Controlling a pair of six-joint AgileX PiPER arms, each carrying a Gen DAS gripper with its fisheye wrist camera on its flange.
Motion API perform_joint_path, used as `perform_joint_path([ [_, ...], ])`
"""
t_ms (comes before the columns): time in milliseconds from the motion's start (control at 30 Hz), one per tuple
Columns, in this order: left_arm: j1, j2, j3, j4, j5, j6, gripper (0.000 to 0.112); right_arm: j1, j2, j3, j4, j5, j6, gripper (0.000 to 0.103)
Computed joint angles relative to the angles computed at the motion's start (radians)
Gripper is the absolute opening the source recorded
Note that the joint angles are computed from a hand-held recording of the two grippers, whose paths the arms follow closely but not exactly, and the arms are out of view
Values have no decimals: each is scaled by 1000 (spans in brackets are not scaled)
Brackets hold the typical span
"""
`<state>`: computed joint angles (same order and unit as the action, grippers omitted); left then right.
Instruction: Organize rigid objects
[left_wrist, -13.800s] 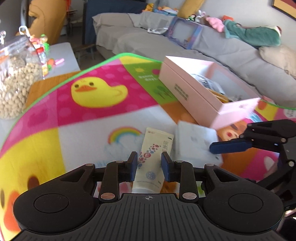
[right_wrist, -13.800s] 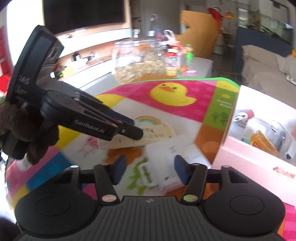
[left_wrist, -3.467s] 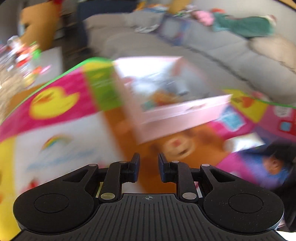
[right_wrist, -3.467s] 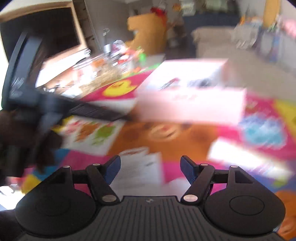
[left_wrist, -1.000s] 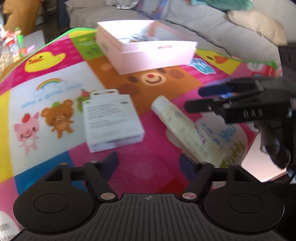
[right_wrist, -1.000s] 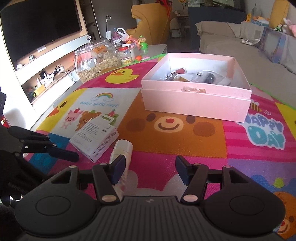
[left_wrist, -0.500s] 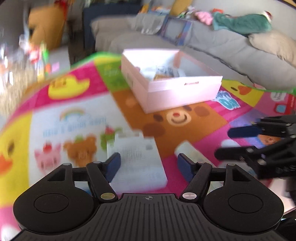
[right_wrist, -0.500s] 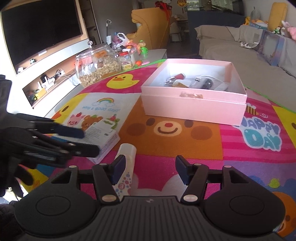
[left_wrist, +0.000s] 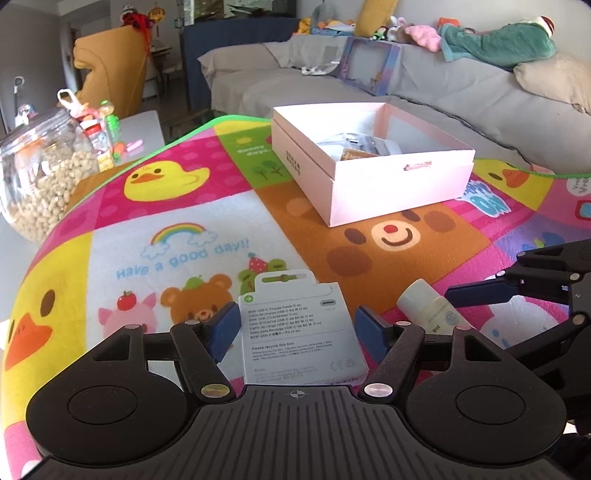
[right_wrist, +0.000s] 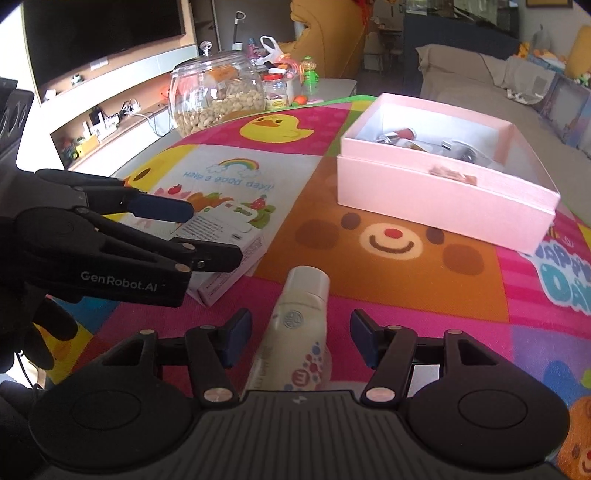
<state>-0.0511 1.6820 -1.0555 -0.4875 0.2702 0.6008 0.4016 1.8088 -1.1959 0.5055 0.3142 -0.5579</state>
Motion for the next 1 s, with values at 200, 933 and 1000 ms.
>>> perform_joint_path([
  [200, 36, 28, -19, -44, 53, 11, 77, 1, -7, 28, -120, -49, 94, 59],
  [933, 31, 63, -220, -329, 259, 266, 75, -163, -138, -47, 245, 29, -221, 35],
  [1000, 14, 107, -363, -303, 283, 230, 75, -172, -124, -138, 150, 9, -122, 35],
])
